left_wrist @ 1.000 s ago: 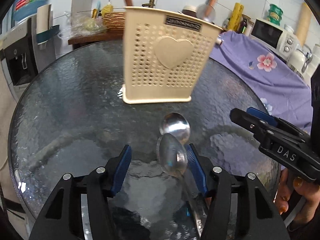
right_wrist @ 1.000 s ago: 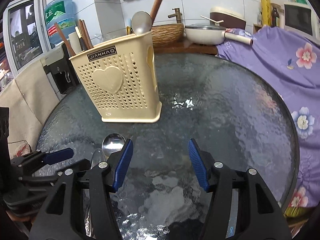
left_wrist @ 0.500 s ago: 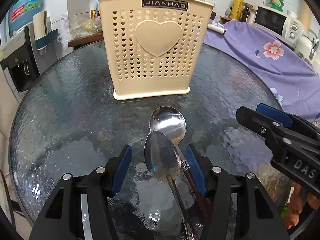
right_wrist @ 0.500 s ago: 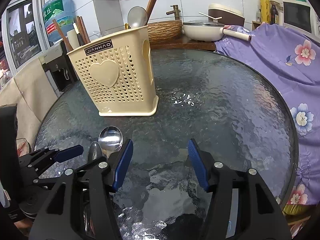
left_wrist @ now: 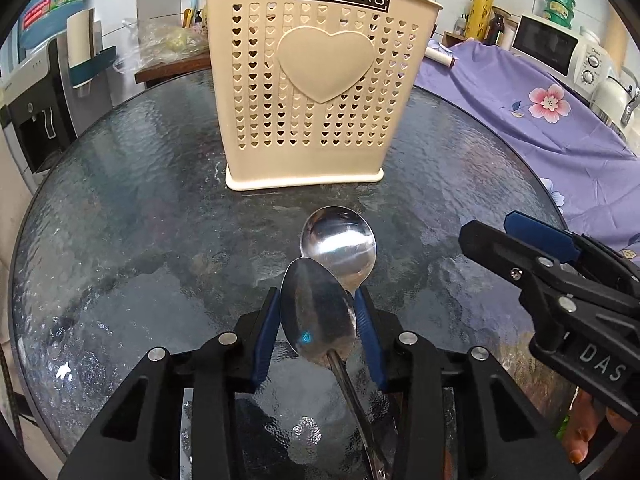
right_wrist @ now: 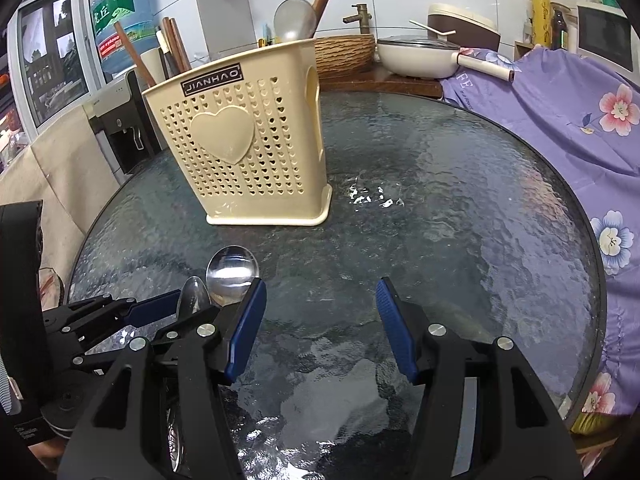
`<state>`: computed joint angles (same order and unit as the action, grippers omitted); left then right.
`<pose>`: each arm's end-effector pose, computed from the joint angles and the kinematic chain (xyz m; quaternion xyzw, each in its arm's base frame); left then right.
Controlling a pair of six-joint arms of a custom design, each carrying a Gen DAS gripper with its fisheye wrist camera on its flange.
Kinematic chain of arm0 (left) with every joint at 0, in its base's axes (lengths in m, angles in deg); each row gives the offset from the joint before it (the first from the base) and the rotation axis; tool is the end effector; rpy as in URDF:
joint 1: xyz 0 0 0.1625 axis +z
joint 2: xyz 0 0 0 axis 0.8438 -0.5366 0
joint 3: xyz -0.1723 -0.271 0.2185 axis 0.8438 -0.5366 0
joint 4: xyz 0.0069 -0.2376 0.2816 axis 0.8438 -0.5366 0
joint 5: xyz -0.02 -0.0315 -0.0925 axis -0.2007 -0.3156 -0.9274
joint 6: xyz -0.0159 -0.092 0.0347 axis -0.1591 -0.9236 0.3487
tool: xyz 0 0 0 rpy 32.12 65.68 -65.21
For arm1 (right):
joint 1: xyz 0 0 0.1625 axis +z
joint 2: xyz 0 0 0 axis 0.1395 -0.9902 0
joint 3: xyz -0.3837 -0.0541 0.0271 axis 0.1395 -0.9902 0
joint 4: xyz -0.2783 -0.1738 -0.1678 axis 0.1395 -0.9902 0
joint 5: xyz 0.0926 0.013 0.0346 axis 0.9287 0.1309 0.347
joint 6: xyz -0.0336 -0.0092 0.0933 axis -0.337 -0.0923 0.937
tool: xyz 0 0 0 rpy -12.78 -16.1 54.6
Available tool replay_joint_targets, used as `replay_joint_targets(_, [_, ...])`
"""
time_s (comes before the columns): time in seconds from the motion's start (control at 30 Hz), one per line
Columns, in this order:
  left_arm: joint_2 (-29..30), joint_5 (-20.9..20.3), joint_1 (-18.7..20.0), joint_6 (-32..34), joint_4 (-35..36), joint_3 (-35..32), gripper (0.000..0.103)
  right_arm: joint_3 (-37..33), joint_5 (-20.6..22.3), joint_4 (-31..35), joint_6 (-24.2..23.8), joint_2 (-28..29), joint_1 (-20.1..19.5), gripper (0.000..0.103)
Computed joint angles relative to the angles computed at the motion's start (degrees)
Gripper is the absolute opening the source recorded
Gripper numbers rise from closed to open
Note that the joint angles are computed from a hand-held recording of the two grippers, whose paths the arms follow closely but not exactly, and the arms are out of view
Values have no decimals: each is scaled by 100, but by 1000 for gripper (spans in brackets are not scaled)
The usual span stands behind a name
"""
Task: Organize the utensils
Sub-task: 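Grasp a metal spoon with the left tool while the right tool grasps a brown-handled spoon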
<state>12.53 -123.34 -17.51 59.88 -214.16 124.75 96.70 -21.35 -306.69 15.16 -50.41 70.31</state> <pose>-0.2739 -0.4799 -0.0990 0.3156 0.8959 -0.2121 0.2296 0.0095 -0.4547 0.1851 0.0592 -0.8558 0.4100 0.3098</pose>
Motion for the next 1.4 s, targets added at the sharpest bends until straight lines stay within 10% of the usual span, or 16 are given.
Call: replay_joint_targets(1.4, [-744, 126, 653, -2, -172, 347, 36, -1638, -1232, 1983, -233, 1101, 837, 52])
